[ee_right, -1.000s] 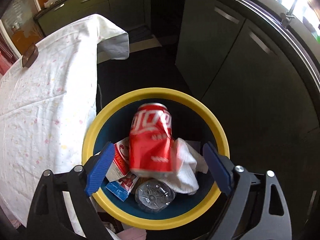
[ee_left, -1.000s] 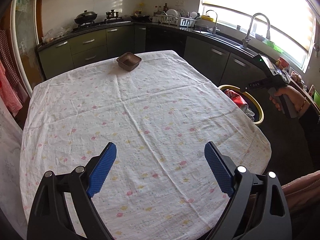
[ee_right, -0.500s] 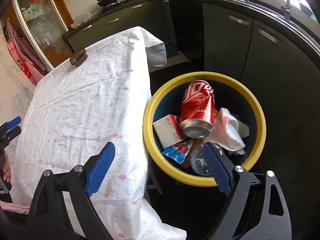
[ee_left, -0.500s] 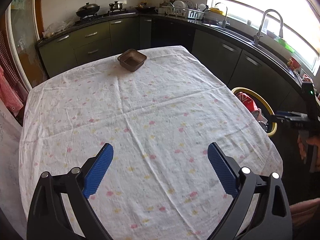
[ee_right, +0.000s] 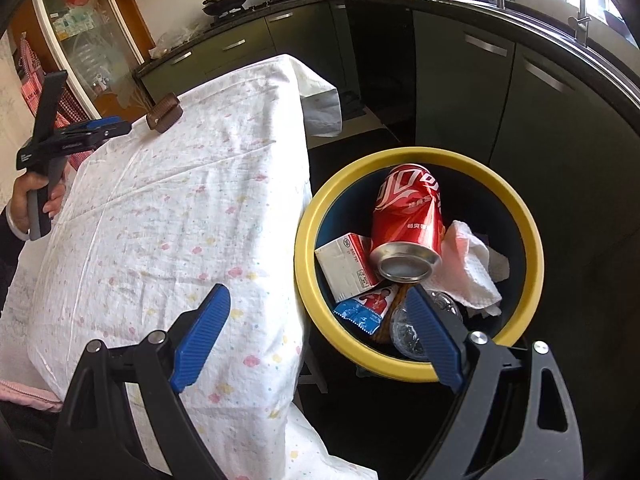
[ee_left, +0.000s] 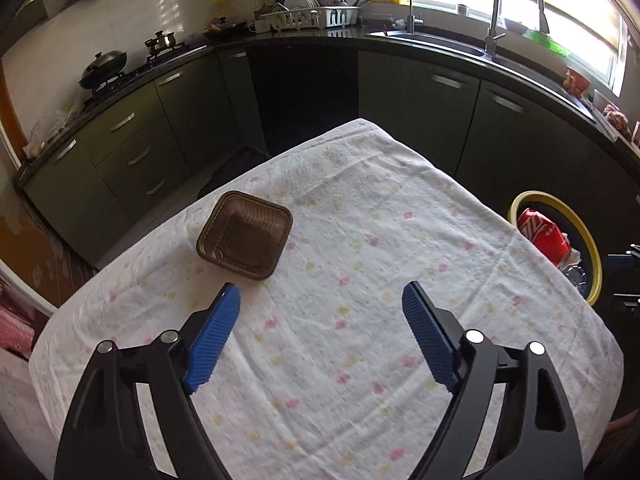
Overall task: Collect trash
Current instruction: 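Move the left gripper to the brown plastic tray and grasp its rim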
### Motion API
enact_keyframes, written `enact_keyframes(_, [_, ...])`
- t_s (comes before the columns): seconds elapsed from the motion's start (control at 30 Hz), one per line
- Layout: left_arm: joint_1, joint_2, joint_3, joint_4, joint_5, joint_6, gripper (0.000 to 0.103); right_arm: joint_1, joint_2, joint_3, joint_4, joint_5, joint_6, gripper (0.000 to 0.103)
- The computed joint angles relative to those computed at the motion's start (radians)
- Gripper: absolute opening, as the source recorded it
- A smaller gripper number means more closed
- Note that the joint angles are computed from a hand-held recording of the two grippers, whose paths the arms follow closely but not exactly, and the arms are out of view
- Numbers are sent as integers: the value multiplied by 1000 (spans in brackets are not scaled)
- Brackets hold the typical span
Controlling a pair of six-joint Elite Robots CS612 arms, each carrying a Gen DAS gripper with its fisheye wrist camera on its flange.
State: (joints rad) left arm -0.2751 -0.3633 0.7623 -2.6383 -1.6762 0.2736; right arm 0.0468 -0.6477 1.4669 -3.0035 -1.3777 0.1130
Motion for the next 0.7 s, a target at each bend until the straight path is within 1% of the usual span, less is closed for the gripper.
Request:
enact_keyframes(0.03, [-1, 18, -33, 23, 4, 10, 79, 0, 3, -5, 4, 3, 1, 85])
enact_keyframes(0.13, [-4, 83, -160, 113, 21, 46, 73, 2, 13, -23, 21, 10, 2, 85])
enact_keyframes(0.17, [-6, 97, -183, 128, 32, 55, 69, 2, 15, -28, 26, 11, 2, 85])
enact_keyframes(0.23, [-9, 136, -255, 165, 59, 68, 68, 3, 20, -38, 35, 16, 1, 85])
enact_keyframes(0.33, [-8, 188, -354, 208, 74, 81, 68, 4, 24, -49, 40, 22, -1, 85])
enact_keyframes(0.43, [-8, 234, -446, 265, 74, 95, 59, 5, 29, -61, 50, 25, -3, 85])
enact_keyframes(0.5, [-6, 269, -518, 319, 67, 99, 53, 6, 32, -67, 55, 27, -4, 85])
enact_keyframes(0.53, [-6, 283, -547, 341, 61, 103, 51, 7, 33, -70, 58, 28, -5, 85])
enact_keyframes(0.7, [-5, 316, -610, 376, 64, 114, 38, 8, 36, -79, 67, 40, -8, 85])
